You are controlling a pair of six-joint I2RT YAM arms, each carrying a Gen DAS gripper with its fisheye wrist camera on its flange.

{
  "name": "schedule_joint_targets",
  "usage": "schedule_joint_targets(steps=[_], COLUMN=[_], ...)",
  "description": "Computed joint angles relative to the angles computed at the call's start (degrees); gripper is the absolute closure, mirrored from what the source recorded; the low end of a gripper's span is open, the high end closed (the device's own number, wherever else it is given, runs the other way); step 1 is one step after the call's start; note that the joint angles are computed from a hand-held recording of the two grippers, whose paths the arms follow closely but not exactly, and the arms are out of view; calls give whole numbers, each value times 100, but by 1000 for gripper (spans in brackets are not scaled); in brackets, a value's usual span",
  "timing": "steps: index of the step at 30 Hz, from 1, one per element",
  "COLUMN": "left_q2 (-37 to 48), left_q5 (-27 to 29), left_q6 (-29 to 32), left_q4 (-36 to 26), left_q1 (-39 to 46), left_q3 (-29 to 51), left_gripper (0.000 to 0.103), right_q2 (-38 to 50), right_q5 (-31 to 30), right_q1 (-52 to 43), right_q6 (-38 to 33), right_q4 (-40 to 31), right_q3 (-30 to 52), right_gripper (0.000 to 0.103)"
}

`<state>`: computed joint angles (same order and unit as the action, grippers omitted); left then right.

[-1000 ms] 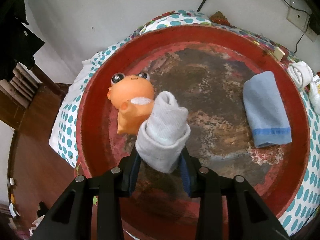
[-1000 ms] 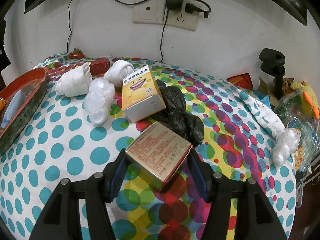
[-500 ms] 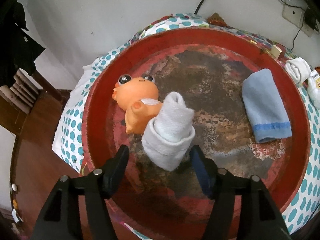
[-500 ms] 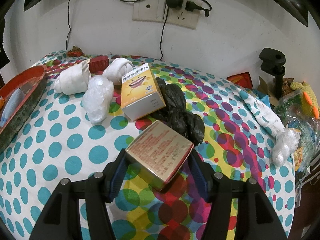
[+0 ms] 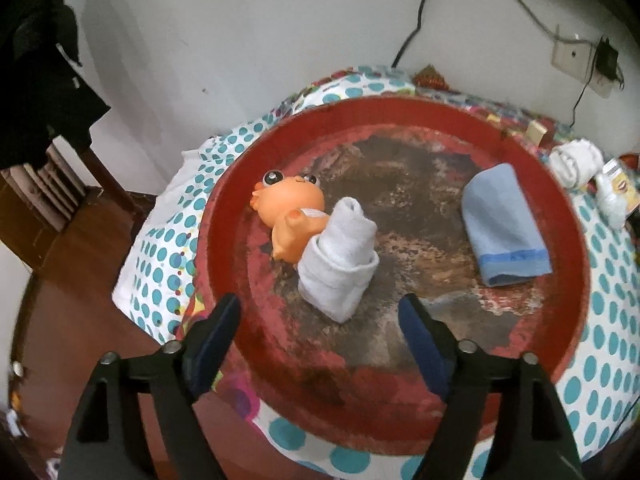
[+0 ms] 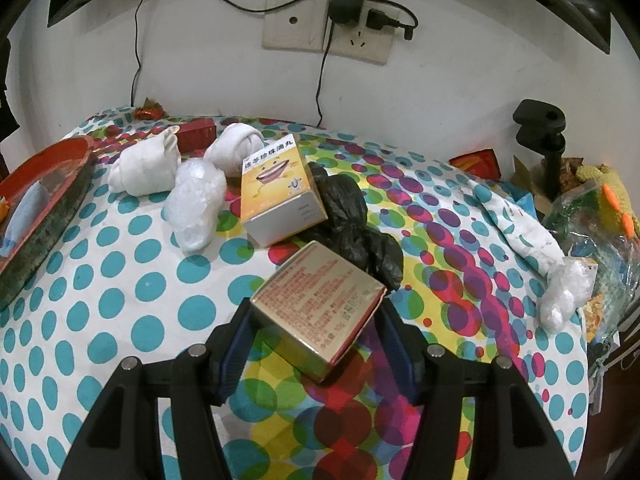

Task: Organize objects
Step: 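Carry the brown box onto the red tray and open the right tool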

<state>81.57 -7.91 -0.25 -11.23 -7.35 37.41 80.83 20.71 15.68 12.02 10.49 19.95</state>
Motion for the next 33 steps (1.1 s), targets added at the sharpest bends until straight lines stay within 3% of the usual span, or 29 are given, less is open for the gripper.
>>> schedule_joint_targets(steps=[5,9,15,20,23,26,33], left_q2=[-649,-889,-968,-1097,-1036,-1015,-1115], left_q5=[76,-341,-274,-364,-383,227,49], left_q6=[-373,-464,-274,-30,31,21,-33], left_q4=[154,396,634,866,962,823,734], left_q1=[29,-159,-135,-41,46,419,501], left_q3=[-527,-856,-1094,-1306,-1311,-1242,-1226], left_gripper=[19,16,15,13,9,9,8], right_q2=[-103,22,142,6,-16,172,1209], right_q5=[82,168,504,591,885,1018,721], right_q1=[67,138,365,871,1500,2070,2919], right_q6=[41,78,159,710,875,952,937], right_q4=[39,-51,-168,-844,-1392,-1812,-2186], right_q3=[-58,40,134,417,852,1446,2992], right_gripper=[42,42,42,42,42,42,42])
